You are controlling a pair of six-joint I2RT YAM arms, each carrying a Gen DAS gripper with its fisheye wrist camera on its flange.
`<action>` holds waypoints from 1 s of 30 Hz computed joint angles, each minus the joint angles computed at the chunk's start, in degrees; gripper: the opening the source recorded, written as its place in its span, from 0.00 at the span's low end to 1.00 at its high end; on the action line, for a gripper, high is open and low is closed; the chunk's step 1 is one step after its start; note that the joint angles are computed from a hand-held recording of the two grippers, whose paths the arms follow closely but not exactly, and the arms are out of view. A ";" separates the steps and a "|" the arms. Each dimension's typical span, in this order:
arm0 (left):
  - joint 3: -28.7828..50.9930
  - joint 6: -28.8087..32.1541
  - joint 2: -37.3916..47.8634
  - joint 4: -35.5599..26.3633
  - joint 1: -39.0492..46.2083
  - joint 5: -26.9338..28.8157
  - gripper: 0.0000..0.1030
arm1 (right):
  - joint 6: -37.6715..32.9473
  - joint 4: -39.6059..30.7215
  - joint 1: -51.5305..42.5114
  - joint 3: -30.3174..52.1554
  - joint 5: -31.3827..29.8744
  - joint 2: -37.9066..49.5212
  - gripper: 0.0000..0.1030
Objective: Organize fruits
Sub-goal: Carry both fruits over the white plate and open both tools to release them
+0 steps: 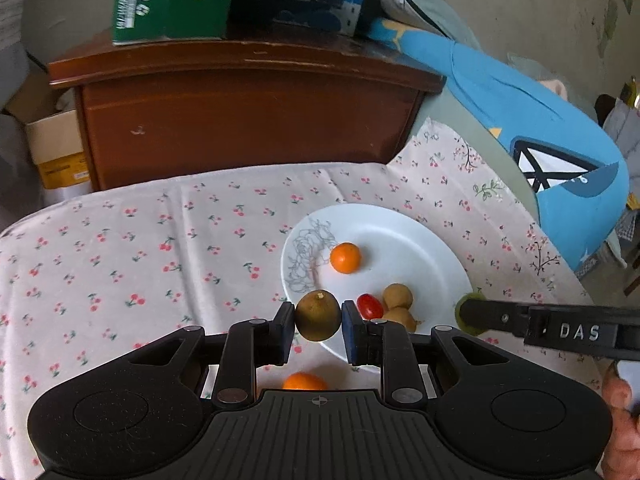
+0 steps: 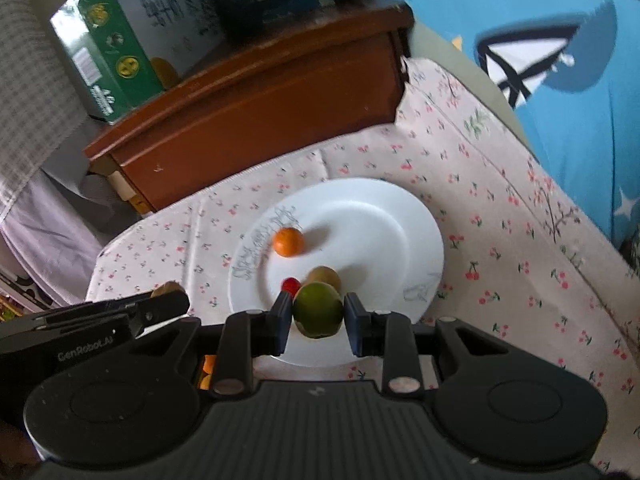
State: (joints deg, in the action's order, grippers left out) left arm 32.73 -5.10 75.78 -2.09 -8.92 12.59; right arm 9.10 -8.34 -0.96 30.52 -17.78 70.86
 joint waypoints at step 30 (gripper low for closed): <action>6.85 1.28 14.93 7.63 -5.12 -5.53 0.55 | 7.05 10.19 -0.04 1.80 6.42 12.02 0.30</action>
State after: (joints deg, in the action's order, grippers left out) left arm 39.58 -3.82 90.70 5.54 -14.03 7.06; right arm 16.16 1.84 -1.01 32.32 -11.36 82.88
